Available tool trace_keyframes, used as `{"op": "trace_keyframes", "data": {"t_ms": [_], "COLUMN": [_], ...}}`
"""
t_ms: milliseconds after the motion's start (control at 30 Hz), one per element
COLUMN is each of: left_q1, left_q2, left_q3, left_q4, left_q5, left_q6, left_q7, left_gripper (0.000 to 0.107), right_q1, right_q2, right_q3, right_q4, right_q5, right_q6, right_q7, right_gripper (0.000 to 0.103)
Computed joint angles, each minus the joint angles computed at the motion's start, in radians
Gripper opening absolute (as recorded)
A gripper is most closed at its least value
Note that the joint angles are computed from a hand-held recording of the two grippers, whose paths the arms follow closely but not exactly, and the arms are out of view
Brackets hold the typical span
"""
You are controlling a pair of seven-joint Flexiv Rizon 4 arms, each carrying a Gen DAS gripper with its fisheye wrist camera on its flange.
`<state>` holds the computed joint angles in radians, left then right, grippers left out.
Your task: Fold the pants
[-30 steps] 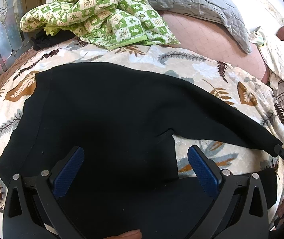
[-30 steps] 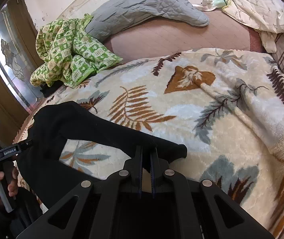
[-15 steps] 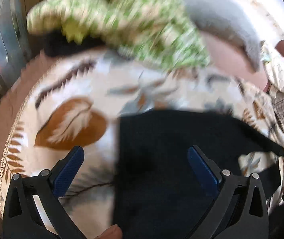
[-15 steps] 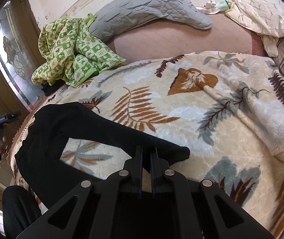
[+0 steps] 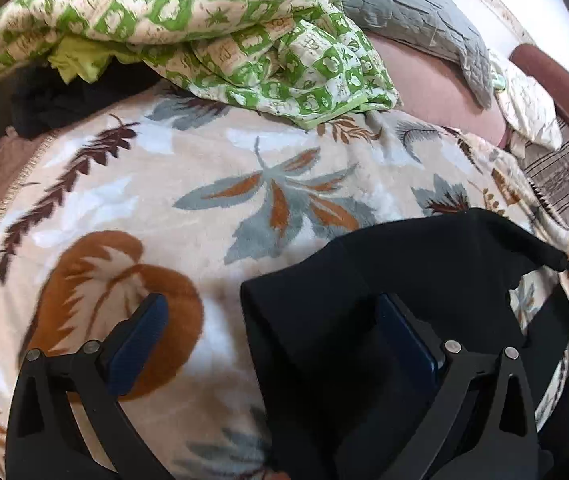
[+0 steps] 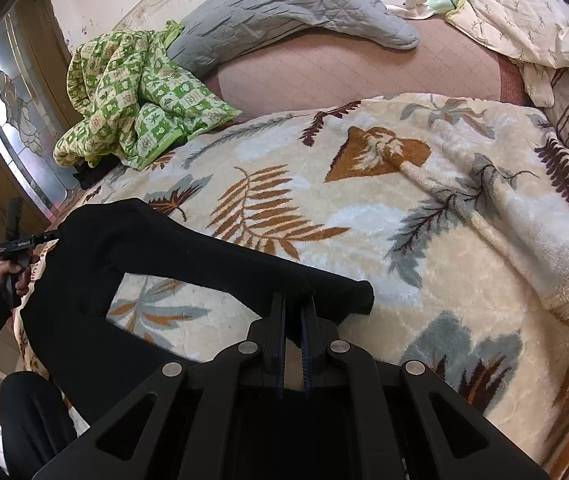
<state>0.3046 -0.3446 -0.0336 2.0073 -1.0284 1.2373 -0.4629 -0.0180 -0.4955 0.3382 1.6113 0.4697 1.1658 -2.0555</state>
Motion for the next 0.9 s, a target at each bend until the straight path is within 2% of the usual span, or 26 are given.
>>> {"op": "trace_keyframes", "data": {"t_ms": [100,200,300,367,400,567,700,900], "left_q1": [0.02,0.029,0.03,0.022,0.014,-0.044,-0.105,-0.19], "left_q2": [-0.007,-0.011,-0.011,0.0,0.007,0.083,0.137,0.236], "left_q3": [-0.018,-0.017,0.0,0.007,0.01,0.028,0.049,0.062], "left_q4": [-0.011,-0.025,-0.039,-0.035,-0.029,0.021,0.058,0.155], "left_q5": [-0.054,-0.106,-0.131,-0.161,-0.178,-0.297,-0.28,-0.304], "left_q6": [-0.064,-0.156,-0.233,-0.245,-0.232,-0.145,-0.051,0.092], "left_q7": [0.034,0.06,0.041,0.049,0.059,0.15,0.161,0.277], "left_gripper": [0.098,0.08,0.054,0.014,0.008,0.006,0.005,0.005], "right_q1": [0.004,0.01,0.005,0.001,-0.003,-0.011,-0.023,-0.09], "right_q2": [-0.006,-0.012,-0.014,-0.013,-0.012,-0.012,-0.007,0.032], "right_q3": [-0.003,-0.009,-0.003,0.001,0.005,0.012,0.025,0.055], "right_q4": [-0.004,-0.007,-0.01,-0.01,-0.01,-0.015,-0.014,-0.004], "right_q5": [-0.003,-0.014,-0.011,-0.007,-0.003,0.01,0.021,0.104], "right_q6": [0.002,0.002,0.003,0.008,0.01,0.011,0.013,-0.062], "right_q7": [0.003,0.013,0.015,0.011,0.007,-0.005,-0.043,-0.155], "right_gripper": [0.005,0.005,0.005,0.005,0.005,0.005,0.005,0.005]}}
